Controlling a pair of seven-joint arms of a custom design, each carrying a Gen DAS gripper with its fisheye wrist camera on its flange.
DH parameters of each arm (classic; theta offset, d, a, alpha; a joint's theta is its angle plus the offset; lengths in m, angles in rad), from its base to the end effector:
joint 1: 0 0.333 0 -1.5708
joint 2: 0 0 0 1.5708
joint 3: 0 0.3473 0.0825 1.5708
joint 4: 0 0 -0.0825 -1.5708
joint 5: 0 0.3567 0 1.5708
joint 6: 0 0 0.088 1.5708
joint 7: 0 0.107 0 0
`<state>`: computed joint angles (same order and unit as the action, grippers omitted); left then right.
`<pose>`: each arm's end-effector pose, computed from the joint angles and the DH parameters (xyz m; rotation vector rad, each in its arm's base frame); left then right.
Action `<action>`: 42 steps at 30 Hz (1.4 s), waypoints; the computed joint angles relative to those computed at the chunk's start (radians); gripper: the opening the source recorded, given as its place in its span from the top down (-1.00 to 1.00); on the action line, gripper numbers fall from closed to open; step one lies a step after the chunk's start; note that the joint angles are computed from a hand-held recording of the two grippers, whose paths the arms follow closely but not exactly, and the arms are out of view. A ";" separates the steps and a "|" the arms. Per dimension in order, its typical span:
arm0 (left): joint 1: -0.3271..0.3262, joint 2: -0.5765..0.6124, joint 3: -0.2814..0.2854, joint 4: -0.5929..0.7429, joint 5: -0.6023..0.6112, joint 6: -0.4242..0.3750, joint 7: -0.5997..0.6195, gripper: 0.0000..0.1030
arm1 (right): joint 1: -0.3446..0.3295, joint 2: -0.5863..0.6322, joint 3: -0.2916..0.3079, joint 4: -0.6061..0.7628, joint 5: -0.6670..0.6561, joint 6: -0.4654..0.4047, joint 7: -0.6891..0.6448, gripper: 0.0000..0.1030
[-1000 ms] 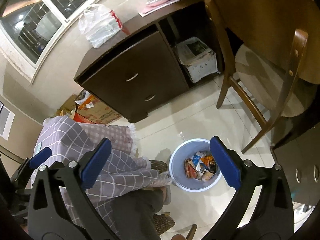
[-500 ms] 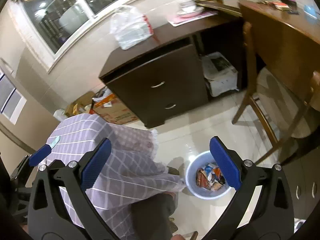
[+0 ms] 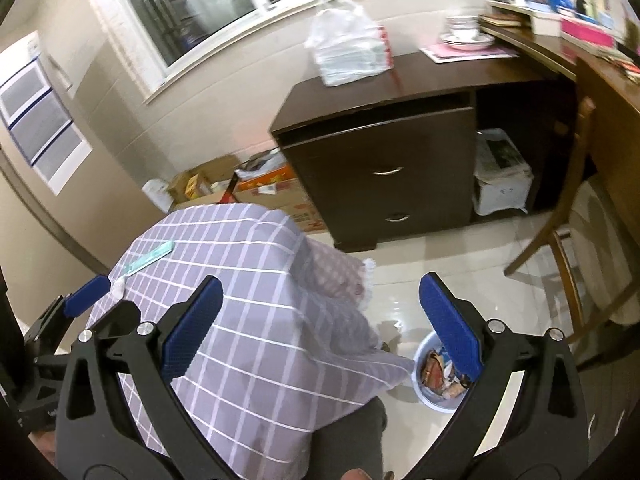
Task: Collect trash
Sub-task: 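Move both tools back over the table toward the bottle and toothbrush package, then grasp the teal toothbrush package with the right tool while the left tool grasps the white bottle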
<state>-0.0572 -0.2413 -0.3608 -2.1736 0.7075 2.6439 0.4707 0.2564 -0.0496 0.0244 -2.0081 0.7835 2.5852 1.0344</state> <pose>0.4415 -0.2345 0.6017 -1.8102 1.5619 -0.7962 0.5402 0.1427 0.5855 -1.8355 1.3944 -0.1201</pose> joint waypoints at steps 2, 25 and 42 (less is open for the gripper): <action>0.008 -0.035 0.015 -0.033 -0.010 0.003 -0.004 -0.81 | 0.013 0.006 0.012 0.011 -0.004 -0.005 -0.006 -0.88; 0.339 -0.330 0.036 -0.347 -0.162 -0.004 0.019 -0.81 | 0.134 0.263 0.185 0.302 -0.155 -0.086 -0.079 -0.87; 0.438 -0.168 0.091 -0.343 -0.155 0.061 0.118 -0.80 | 0.307 0.744 0.251 0.924 -0.626 -0.280 -0.128 -0.79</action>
<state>0.3813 -0.4090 -0.2700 -2.5169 0.5523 2.7049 0.5885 0.5635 0.6939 0.2755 -1.0837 0.1577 2.3048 0.9065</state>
